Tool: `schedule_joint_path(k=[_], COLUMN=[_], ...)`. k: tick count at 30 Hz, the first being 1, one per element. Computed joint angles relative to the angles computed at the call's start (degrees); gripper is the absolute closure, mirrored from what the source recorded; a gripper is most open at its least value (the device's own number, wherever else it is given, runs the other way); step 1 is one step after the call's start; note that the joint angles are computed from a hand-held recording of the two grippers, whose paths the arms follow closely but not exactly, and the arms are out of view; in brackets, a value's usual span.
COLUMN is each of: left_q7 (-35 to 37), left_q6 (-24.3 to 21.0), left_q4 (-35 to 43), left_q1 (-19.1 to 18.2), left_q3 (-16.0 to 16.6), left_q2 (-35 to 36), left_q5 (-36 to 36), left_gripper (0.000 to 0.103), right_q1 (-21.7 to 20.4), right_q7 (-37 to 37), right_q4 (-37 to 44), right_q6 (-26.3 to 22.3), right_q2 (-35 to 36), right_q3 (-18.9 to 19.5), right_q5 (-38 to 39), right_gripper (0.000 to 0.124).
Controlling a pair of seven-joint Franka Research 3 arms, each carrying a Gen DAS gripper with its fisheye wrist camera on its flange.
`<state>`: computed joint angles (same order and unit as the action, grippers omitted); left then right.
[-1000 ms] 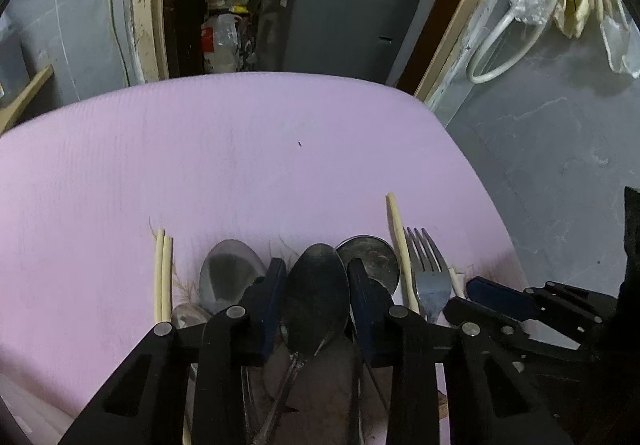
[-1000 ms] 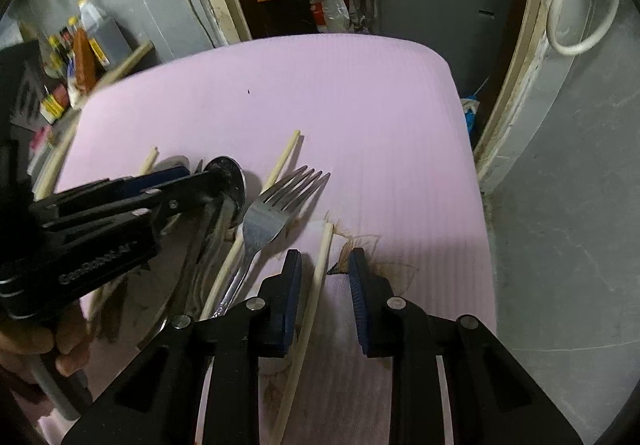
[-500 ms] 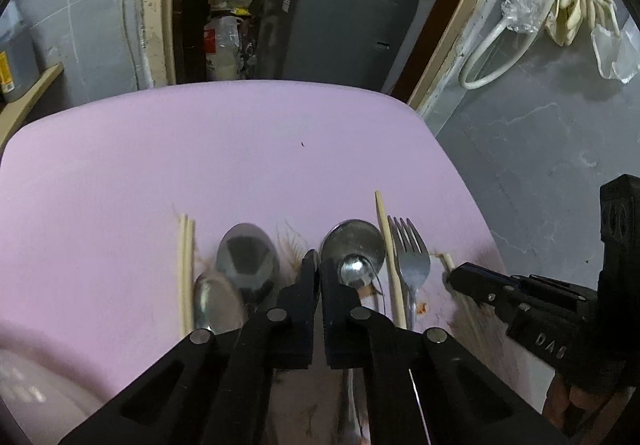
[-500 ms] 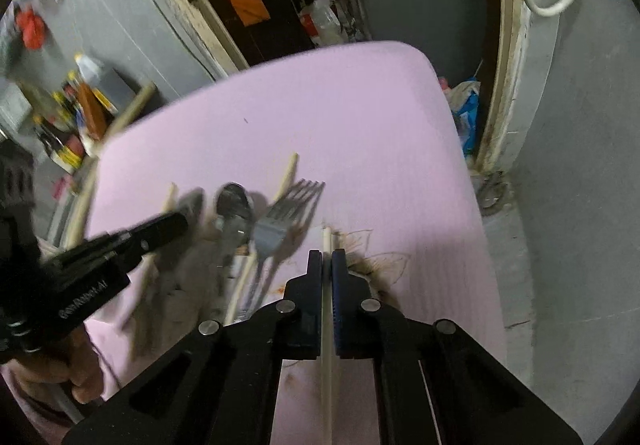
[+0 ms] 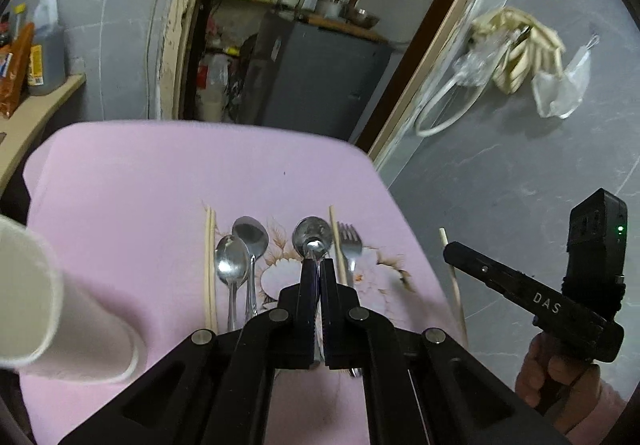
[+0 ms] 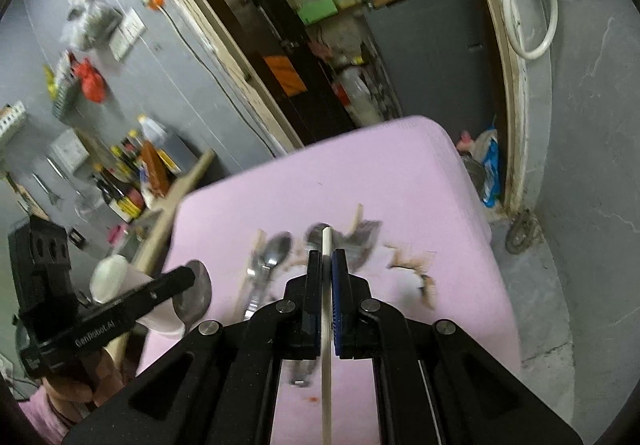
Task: Organize utensils
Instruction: 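Lift the chopstick with the right gripper and carry it over the white caddy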
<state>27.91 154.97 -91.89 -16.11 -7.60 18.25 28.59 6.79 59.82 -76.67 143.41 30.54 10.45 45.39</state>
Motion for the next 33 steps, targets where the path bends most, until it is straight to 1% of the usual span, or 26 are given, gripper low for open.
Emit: schedule_joint_path(k=[4,10,15,16,20,24,25,28,30,31,32,33], left_q7=[-3.29,-9.22,-14.01,-14.77,-20.21,-25.75,-27.42,-35.17,-41.86,-45.38,-51.80,-58.51], left_q6=[4.60,9.98,11.57,11.64,12.05,12.75,13.03,15.12,16.96,17.93,19.43,20.51], left_q4=[-5.80,-11.38,-13.62,-14.06,-16.65,-18.43,-18.91,-21.00,-22.18,-22.45,-22.51,-22.56], left_q1=[0.15,2.18,5.75,6.66,11.21,16.19,17.40,21.99,25.09,26.31,27.98,28.87], left_q3=[0.86,1.29,1.00,0.75,-0.10,-1.31,-1.66,-2.53,-2.94,-3.09,-3.35,-3.28], left_q2=[-5.07,-11.94,-17.19,-18.09,-22.61,-25.96,-26.67,-29.11,-30.13,-30.29,-30.36,-30.46], left_q5=[2.94,8.70,15.24,16.31,23.42,29.20,30.79,38.17,44.32,47.36,53.06,59.23], left_gripper=[0.100,0.100,0.100,0.100,0.100,0.100,0.100,0.100,0.100,0.100,0.100,0.100], right_q1=[-1.15,0.27,3.41,4.43,7.48,12.06,12.54,14.74,14.70,15.83,15.62,15.81], right_q7=[-6.00,-14.14,-20.35,-21.71,-27.95,-32.76,-34.28,-38.26,-41.01,-40.87,-43.26,-44.85], right_q4=[-4.10,-3.70,2.35,4.60,10.27,18.63,19.69,24.85,25.97,27.52,27.58,28.08], right_q6=[4.49,9.46,13.50,14.64,19.78,24.81,25.75,28.50,29.47,30.33,31.34,32.11], right_q2=[-3.78,-6.21,-4.58,-3.51,-1.02,3.64,4.33,7.83,8.95,10.12,10.56,11.30], right_q3=[3.09,5.39,7.54,8.08,10.81,13.27,14.25,16.87,18.99,18.93,20.31,20.95], right_q5=[7.71,18.63,24.82,25.64,28.62,28.55,28.79,29.34,30.82,30.45,31.81,32.57], right_gripper=[0.120,0.120,0.120,0.120,0.120,0.120,0.120,0.120,0.120,0.120,0.120,0.120])
